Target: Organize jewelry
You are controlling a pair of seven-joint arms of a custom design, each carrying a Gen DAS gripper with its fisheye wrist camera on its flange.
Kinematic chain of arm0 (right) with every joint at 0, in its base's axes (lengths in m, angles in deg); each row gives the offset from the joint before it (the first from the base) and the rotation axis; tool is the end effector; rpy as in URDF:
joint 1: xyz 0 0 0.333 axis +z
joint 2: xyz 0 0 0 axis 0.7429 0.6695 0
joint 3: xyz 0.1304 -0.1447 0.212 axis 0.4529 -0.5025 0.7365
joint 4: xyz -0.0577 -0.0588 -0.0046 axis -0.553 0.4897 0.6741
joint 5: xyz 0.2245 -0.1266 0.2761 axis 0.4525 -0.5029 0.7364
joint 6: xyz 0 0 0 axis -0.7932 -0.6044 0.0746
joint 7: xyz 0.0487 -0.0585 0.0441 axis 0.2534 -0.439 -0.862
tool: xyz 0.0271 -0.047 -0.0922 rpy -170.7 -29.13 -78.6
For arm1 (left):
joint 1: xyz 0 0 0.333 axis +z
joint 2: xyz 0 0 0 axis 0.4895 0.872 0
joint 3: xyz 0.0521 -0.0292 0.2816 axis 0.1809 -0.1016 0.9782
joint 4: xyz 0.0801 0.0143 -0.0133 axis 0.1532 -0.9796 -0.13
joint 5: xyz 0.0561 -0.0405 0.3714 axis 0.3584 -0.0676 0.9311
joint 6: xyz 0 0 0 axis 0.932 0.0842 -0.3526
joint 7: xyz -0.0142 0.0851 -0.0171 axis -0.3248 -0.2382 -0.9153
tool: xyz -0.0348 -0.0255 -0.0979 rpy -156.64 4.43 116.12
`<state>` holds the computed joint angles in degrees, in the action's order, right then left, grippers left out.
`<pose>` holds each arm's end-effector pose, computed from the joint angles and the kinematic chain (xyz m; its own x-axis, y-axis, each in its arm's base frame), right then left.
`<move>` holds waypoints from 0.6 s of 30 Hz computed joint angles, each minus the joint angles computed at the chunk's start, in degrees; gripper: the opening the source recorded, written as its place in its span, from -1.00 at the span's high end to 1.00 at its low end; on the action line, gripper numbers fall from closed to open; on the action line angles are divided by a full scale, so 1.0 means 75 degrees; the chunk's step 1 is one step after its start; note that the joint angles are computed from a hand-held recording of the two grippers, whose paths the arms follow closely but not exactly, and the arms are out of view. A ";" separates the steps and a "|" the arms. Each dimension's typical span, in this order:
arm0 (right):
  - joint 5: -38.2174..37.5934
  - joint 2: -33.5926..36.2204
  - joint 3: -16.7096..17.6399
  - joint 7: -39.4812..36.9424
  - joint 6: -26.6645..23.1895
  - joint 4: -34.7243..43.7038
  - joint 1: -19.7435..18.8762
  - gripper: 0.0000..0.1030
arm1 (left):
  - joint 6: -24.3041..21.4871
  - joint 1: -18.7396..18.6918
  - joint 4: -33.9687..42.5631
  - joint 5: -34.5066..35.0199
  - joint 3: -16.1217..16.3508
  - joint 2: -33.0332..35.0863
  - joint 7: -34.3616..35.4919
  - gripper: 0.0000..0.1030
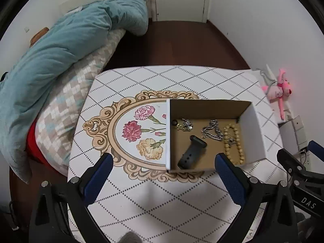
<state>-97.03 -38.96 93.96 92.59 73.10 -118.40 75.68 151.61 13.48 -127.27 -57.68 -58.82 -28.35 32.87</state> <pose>0.4649 0.3465 0.4268 0.3607 -0.9309 0.0579 -0.8253 -0.3475 -0.4451 0.3809 -0.2688 0.4178 0.3898 -0.9208 -0.0159 -0.8161 -0.3374 -0.4692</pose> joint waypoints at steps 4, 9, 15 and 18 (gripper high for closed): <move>-0.0149 -0.0729 0.0055 0.0154 0.0183 -0.0524 -0.0017 -1.00 | -0.0246 -0.0147 -0.0093 -0.0069 -0.0165 -0.0552 -0.0162 -0.99; -0.0037 -0.1741 0.0247 0.0212 0.0331 -0.1164 -0.0127 -1.00 | -0.0644 -0.0311 -0.0107 -0.0146 -0.0412 -0.1214 -0.0284 -0.99; 0.0118 -0.2894 0.0516 0.0265 0.0393 -0.1729 -0.0266 -1.00 | -0.1540 -0.0482 0.0202 -0.0216 -0.0777 -0.1766 -0.0398 -0.99; 0.0177 -0.3497 0.0639 0.0287 0.0398 -0.1996 -0.0338 -1.00 | -0.1875 -0.0593 0.0318 -0.0253 -0.0873 -0.1990 -0.0382 -0.99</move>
<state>-95.70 -65.19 98.75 94.74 76.09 -133.37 73.14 137.54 9.03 -124.88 -59.58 -65.36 -43.28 30.01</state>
